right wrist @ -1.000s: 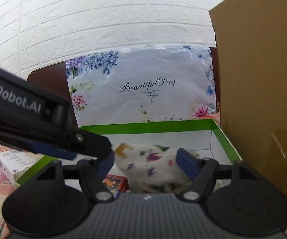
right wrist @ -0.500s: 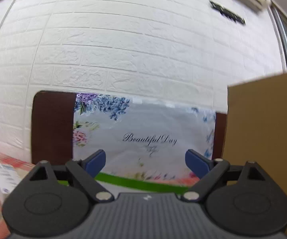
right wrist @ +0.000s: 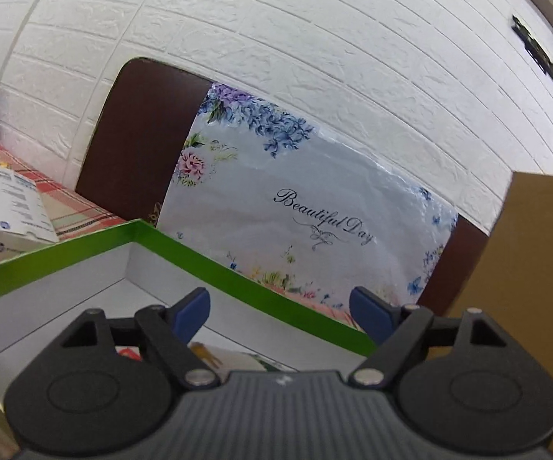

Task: Organize objects
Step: 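Reach the right tool to the white HP box and grasp it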

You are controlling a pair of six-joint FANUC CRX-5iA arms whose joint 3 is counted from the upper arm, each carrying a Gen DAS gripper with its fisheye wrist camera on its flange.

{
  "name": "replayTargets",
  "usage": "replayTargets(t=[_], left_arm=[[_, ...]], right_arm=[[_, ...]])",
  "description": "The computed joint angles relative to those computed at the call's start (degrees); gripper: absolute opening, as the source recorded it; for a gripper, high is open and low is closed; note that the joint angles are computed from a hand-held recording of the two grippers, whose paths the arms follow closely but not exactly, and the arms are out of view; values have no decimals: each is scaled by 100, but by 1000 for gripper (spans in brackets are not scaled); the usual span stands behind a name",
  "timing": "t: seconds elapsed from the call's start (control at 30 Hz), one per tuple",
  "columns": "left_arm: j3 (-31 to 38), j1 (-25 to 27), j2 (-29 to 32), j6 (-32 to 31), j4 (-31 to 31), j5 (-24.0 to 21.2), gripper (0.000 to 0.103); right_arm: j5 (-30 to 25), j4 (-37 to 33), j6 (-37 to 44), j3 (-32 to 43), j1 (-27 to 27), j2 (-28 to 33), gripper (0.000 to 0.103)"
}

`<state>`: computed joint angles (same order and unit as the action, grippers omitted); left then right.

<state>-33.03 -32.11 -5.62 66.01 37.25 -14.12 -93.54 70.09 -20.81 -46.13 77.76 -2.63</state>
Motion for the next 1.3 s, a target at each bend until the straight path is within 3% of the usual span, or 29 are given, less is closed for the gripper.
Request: replayTargets(t=[0.1, 0.23, 0.33, 0.43, 0.5, 0.57, 0.67, 0.77, 0.8, 0.83, 0.93, 1.03, 1.1, 1.2, 1.27, 1.3], left_arm=[[-236, 88, -195, -213, 299, 11, 55], [-588, 246, -500, -595, 654, 27, 56], [-974, 378, -752, -1190, 1263, 158, 61], [-1280, 587, -940, -1473, 1577, 293, 62], [-1444, 774, -1026, -1657, 1865, 244, 62], [-1673, 839, -1115, -2207, 2653, 257, 62], [-1951, 752, -1229, -3131, 3916, 422, 62], [-2090, 637, -1280, -3909, 4950, 469, 62], [-2120, 603, -1292, -4102, 5211, 477, 62], [-2134, 575, -1291, -4250, 5421, 472, 62], [-2194, 578, -1333, -4658, 5922, 329, 62], [-2259, 602, -1402, -5003, 6338, 161, 62], [-2293, 654, -1437, -5148, 6562, -16, 62], [-2349, 815, -1512, -5014, 6412, -247, 62], [-2389, 1009, -1556, -4791, 6078, -490, 62], [-2402, 1115, -1571, -4639, 5847, -613, 62]], right_arm=[[-319, -331, -139, 90, 565, 0, 88], [-589, -459, 142, 289, 895, 136, 91], [-602, 155, 396, 527, 778, 144, 93], [560, 838, 1364, 983, 325, 74, 101], [1588, 555, 2706, 1599, -33, 307, 101], [2148, -11, 3967, 2288, -308, 775, 98], [2139, -1025, 5831, 3453, -619, 1713, 91], [1579, -1794, 6941, 4510, -847, 2568, 81], [1384, -1987, 7157, 4771, -909, 2778, 72], [1241, -2144, 7275, 4967, -957, 2923, 50], [1243, -2126, 7033, 5023, -967, 2926, 44], [1762, -2333, 6118, 4778, -780, 2346, 38], [2481, -2774, 5227, 4504, -647, 1677, 38], [4157, -3229, 3735, 3549, -516, 537, 34], [5062, -3142, 2894, 2897, -420, 72, 34], [5187, -2877, 2515, 2651, -340, -9, 35]])
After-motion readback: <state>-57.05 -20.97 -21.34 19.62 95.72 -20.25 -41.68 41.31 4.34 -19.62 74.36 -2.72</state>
